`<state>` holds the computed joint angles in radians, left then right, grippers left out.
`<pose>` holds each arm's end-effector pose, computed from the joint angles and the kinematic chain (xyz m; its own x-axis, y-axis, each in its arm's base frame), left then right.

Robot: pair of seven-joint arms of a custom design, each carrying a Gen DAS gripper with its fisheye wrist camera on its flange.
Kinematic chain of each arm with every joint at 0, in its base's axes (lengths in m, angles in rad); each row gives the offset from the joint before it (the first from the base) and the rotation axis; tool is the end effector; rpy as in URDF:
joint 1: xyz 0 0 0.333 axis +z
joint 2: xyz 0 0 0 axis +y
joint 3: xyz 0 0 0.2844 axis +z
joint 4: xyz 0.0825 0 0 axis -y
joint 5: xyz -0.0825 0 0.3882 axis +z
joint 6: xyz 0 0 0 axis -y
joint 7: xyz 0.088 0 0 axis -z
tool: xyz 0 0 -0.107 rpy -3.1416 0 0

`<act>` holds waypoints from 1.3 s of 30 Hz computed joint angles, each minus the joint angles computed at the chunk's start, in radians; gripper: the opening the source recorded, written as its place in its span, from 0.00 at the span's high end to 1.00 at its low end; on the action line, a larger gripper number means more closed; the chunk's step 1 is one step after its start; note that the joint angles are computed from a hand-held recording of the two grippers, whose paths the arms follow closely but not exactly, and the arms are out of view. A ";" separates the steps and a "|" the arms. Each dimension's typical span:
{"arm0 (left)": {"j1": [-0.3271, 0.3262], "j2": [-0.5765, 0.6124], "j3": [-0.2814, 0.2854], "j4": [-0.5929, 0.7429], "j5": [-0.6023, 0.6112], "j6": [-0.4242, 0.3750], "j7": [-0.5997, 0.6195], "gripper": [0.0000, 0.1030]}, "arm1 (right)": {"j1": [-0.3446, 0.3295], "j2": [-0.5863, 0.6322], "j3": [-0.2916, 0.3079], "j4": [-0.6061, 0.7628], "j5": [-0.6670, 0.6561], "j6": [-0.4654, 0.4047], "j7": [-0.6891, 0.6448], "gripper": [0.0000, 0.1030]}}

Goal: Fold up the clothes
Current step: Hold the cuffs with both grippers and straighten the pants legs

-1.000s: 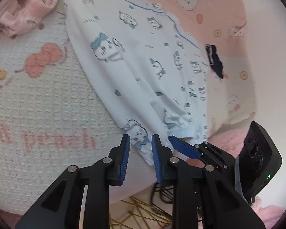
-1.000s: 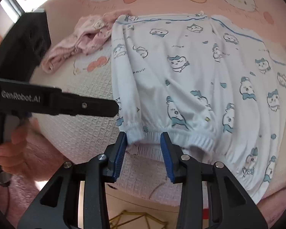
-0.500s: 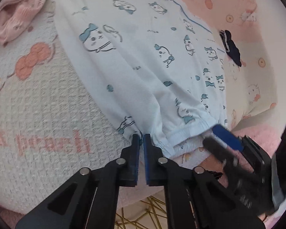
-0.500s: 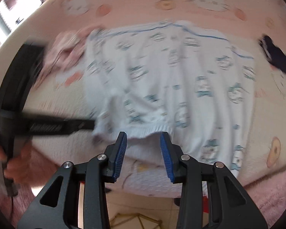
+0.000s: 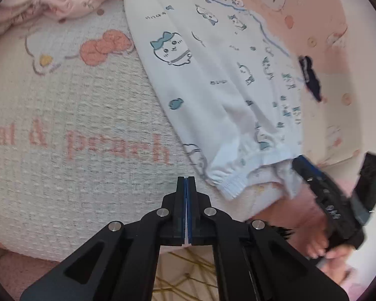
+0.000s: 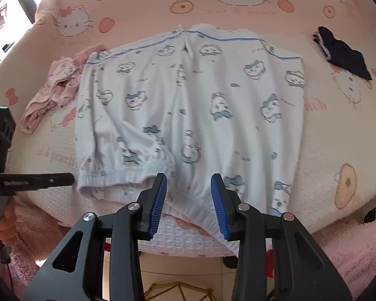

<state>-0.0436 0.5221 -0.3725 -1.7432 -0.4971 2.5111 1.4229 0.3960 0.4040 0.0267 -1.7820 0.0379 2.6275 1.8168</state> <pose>0.6295 -0.2485 0.2906 0.1322 -0.8306 0.5410 -0.9819 -0.1843 -0.0431 0.6190 0.2757 0.3463 0.1716 -0.9746 -0.1441 -0.9094 -0.1004 -0.4036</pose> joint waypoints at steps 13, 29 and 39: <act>-0.082 0.091 0.028 0.131 0.076 0.003 -0.036 0.83 | 0.001 -0.034 -0.023 -0.044 -0.067 -0.060 0.071 0.64; 0.024 -0.047 -0.034 -0.065 -0.124 0.100 -0.031 0.65 | -0.065 -0.081 -0.020 -0.099 -0.023 -0.097 0.135 0.64; -0.100 0.031 0.058 0.043 0.123 0.037 -0.179 0.88 | -0.040 -0.064 -0.028 -0.095 -0.082 -0.136 0.133 0.57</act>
<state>-0.1435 0.5531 -0.3145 -1.7004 -0.3746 2.5485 1.2443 0.3562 0.3405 -0.0010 -1.8770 -0.0437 2.4915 1.9501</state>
